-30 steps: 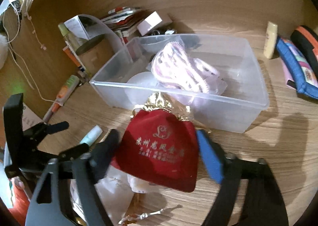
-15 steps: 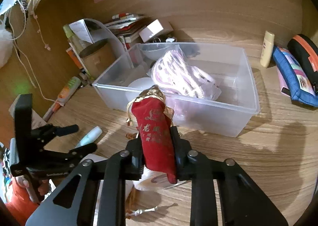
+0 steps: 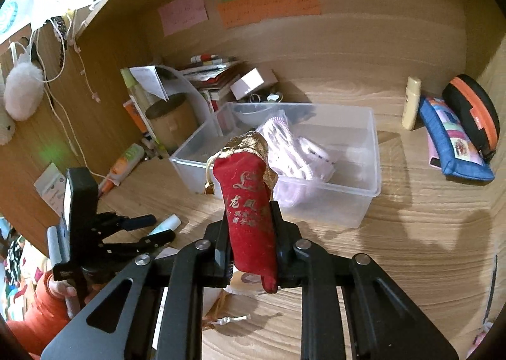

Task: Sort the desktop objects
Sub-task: 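Grasp the red drawstring pouch with the right tool while the left tool grasps the mint-green tube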

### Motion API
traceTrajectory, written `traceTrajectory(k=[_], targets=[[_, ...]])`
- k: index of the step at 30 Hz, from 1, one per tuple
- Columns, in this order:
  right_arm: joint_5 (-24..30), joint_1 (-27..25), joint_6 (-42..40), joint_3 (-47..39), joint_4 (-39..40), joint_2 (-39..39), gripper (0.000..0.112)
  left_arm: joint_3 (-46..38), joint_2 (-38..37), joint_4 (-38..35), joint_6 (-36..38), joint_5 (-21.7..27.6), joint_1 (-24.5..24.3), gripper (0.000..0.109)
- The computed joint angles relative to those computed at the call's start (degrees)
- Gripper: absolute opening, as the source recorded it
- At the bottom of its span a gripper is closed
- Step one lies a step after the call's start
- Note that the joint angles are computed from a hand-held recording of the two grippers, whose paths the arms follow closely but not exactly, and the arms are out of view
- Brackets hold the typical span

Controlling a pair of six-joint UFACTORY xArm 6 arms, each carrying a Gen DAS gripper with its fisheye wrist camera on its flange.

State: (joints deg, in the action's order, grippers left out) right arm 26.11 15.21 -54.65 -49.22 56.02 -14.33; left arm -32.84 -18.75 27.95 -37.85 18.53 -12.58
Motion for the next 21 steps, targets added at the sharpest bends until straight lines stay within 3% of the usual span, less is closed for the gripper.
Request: traceTrajectory(k=[2,3,14,21], targets=[[-0.1,-0.2,0.3,0.2,0.1,-0.3,0.017,-0.7,0.6,2.6,-2.6,0.1,0.0,0.026],[0.0,-0.3,0.5,0.2,0.0,-0.2,0.017,-0.9,0.9,2.9,-3.0,0.1,0.1,0.025],[-0.6,-2.3,1.2,0.3,-0.2,-0.6,0.017,0.7,-2.5,-2.2,-1.9,-2.6,1.3,0.025],[-1.0,-3.2,0.2,-0.4,1.6,-0.6,0.017,-0.7,-5.5,-0.9,-3.7,-4.1,1.1,0.025]])
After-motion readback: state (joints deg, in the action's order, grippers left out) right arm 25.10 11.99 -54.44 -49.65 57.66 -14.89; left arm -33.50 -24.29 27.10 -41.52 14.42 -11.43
